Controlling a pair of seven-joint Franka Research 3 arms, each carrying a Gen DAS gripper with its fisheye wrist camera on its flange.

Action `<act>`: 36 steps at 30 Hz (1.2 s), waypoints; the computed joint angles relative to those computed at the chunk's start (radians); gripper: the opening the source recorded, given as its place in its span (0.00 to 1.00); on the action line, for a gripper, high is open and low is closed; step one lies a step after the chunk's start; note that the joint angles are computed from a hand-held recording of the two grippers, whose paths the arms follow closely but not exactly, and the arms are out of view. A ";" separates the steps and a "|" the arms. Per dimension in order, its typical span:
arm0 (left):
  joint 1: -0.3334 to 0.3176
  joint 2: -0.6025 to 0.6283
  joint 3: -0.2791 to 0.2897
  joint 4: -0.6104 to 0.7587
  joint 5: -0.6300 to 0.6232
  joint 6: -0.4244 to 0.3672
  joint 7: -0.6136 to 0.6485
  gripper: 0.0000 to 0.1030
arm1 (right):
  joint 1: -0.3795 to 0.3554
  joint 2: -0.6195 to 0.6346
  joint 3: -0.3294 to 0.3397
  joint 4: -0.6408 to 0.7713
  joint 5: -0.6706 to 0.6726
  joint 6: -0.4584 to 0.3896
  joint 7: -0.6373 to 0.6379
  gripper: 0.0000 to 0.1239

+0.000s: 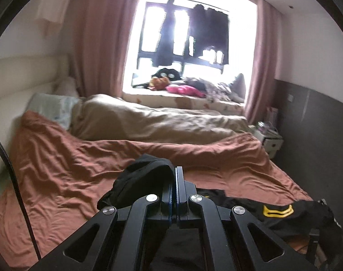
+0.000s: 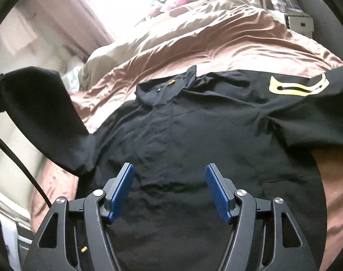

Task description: Fold large clothes

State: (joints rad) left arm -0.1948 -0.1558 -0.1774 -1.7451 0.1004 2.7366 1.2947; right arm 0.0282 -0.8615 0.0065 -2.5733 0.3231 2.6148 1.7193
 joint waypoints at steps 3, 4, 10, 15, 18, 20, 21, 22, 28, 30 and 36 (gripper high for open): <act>-0.022 0.046 -0.035 0.050 0.029 -0.021 -0.014 0.01 | 0.016 -0.016 -0.037 -0.015 0.027 0.003 -0.010 0.52; -0.028 0.063 -0.042 0.066 0.037 -0.028 -0.019 0.01 | 0.019 -0.026 -0.047 -0.027 0.035 0.003 -0.020 0.52; -0.083 0.160 -0.080 0.146 0.033 -0.076 0.016 0.01 | 0.003 -0.016 -0.098 -0.032 0.071 -0.008 -0.063 0.52; -0.124 0.244 -0.116 0.211 -0.069 -0.173 0.137 0.02 | -0.006 0.007 -0.129 -0.011 0.119 -0.024 -0.094 0.60; -0.138 0.304 -0.137 0.279 -0.131 -0.347 0.237 0.13 | -0.021 0.009 -0.133 -0.006 0.137 -0.016 -0.100 0.64; -0.139 0.323 -0.143 0.289 -0.172 -0.414 0.284 0.51 | -0.040 0.012 -0.129 -0.004 0.138 -0.020 -0.093 0.64; -0.138 0.311 -0.140 0.261 -0.179 -0.410 0.294 0.62 | -0.050 0.013 -0.124 -0.005 0.135 -0.024 -0.087 0.64; -0.138 0.290 -0.138 0.219 -0.187 -0.377 0.309 0.75 | -0.055 0.012 -0.118 -0.007 0.134 -0.025 -0.083 0.64; -0.099 0.139 -0.091 0.000 -0.321 -0.296 0.409 0.80 | -0.050 0.046 -0.072 0.013 0.107 -0.029 -0.064 0.64; -0.086 0.093 -0.066 -0.069 -0.314 -0.274 0.404 0.80 | -0.030 0.070 -0.050 0.025 0.097 -0.023 -0.066 0.64; -0.043 0.021 -0.006 -0.213 -0.266 -0.223 0.358 0.80 | 0.011 0.211 0.030 0.106 0.013 -0.004 -0.064 0.64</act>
